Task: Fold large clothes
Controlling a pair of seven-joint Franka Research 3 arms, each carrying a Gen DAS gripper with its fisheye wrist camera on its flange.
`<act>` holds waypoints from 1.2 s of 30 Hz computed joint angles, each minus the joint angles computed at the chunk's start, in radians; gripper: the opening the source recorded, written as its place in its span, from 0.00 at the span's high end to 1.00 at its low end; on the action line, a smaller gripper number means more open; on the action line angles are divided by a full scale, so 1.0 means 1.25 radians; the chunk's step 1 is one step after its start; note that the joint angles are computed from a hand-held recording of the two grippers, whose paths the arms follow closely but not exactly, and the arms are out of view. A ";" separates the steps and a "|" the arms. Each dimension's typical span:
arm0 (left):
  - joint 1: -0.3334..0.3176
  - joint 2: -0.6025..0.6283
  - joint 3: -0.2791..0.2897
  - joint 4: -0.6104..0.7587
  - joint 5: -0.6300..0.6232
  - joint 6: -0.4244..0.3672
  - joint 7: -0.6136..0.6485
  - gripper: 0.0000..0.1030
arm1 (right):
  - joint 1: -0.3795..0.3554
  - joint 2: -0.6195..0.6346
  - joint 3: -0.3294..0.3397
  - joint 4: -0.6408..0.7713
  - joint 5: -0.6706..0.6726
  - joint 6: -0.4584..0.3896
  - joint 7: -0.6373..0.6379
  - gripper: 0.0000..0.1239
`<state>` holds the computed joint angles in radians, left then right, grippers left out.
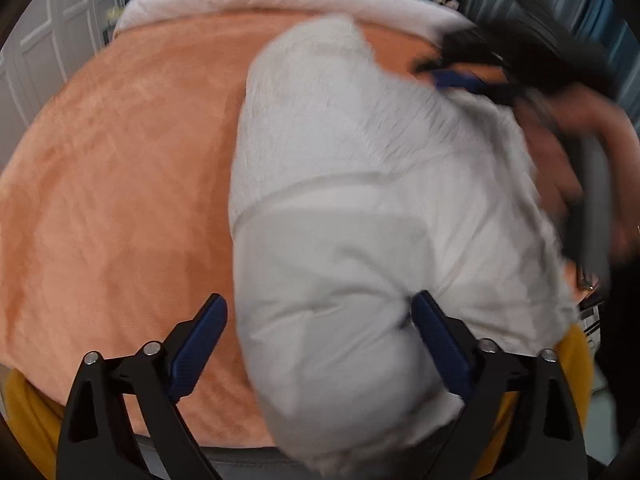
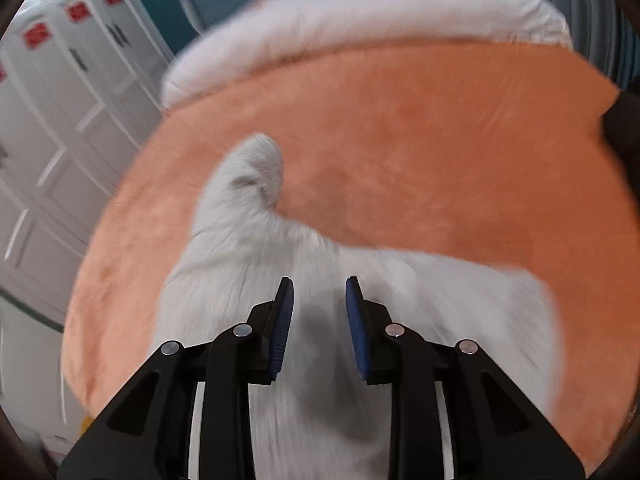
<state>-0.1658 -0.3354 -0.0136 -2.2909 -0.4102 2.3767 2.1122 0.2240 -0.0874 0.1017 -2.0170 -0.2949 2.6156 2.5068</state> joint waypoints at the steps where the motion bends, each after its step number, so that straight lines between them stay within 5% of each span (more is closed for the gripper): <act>1: -0.005 -0.011 0.005 0.002 -0.016 0.011 0.013 0.13 | 0.003 -0.062 0.007 -0.055 -0.020 -0.010 0.020 0.78; 5: -0.016 0.016 -0.008 0.053 -0.023 0.036 -0.008 0.13 | 0.005 -0.262 0.052 -0.255 0.043 -0.035 0.050 0.77; 8: -0.009 0.062 -0.043 0.069 0.033 0.066 -0.062 0.13 | 0.005 -0.306 0.088 -0.329 0.095 -0.068 0.055 0.78; 11: 0.002 0.070 -0.081 0.021 0.140 0.159 -0.119 0.05 | -0.020 -0.320 0.122 -0.413 0.106 0.031 0.099 0.79; 14: -0.006 0.066 -0.077 0.009 0.179 0.181 -0.144 0.05 | -0.027 -0.330 0.122 -0.382 0.135 -0.034 0.084 0.79; 19: -0.010 0.076 -0.066 0.022 0.188 0.168 -0.166 0.05 | -0.060 -0.345 0.156 -0.362 0.083 -0.080 0.088 0.80; 21: -0.012 0.066 -0.074 0.007 0.207 0.180 -0.182 0.05 | -0.044 -0.327 0.136 -0.398 0.104 -0.044 0.072 0.81; 30: -0.017 0.044 -0.070 -0.001 0.248 0.161 -0.224 0.05 | -0.078 -0.345 0.168 -0.344 0.050 -0.160 0.100 0.79; 36: -0.026 0.024 -0.060 -0.008 0.247 0.140 -0.212 0.06 | -0.051 -0.383 0.130 -0.398 0.098 -0.111 0.115 0.77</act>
<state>-0.1987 -0.3055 -0.0890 -2.3005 -0.1017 2.5519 1.8474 0.1597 -0.5659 0.2638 -2.5147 -0.1719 2.4771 2.6508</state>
